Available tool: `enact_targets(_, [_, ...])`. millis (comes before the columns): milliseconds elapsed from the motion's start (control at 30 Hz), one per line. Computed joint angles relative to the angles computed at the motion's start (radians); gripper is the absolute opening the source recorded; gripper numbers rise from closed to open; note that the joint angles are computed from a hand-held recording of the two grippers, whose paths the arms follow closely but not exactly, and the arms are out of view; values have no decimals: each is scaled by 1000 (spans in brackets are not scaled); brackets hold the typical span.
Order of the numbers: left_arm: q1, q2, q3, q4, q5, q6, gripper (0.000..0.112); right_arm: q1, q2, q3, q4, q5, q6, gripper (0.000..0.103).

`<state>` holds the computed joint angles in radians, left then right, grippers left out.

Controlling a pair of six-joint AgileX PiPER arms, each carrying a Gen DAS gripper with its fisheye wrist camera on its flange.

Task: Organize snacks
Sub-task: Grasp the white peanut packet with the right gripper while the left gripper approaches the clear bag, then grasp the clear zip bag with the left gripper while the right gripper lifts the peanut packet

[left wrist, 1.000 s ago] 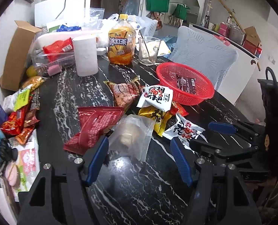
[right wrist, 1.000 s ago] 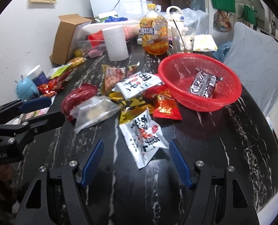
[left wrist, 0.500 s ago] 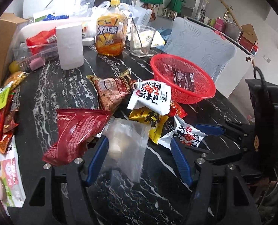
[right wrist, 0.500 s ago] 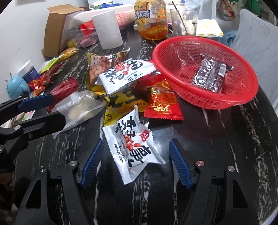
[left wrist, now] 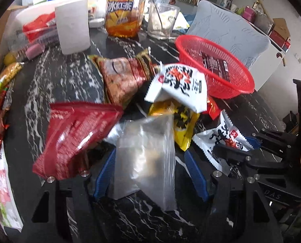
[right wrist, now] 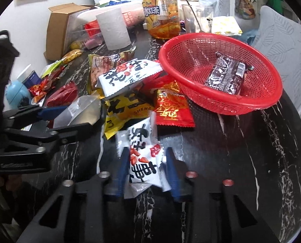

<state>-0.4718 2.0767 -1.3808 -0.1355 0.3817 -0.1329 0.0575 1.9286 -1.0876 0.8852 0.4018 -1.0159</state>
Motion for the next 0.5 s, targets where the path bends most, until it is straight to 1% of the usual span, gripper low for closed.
enact_targets(67, [-9,-15,30,16,-34,-20,67,-5,-8,15,27,-3,-36,30])
enact_targets(100, [-16,-29,55,44,-64,-54,65,-8,-10,20,36,-1,-45,30])
enact_targets(133, [-21,-35,65,70,-78,-82,55,-12,-11,23,45,2,-53,30])
enact_targets(167, [-26,-38,67,92,-76,-104,52,-20,-16,31,55,6,-60,30])
enact_targets(367, [-53,-50,79,87,-70,-97,52,-48,-49,81,90,-2,-96,30])
enact_targets(500, [-79,-71,106,28,-67,-37,52,-69,-84,132,117,-11,-129,30])
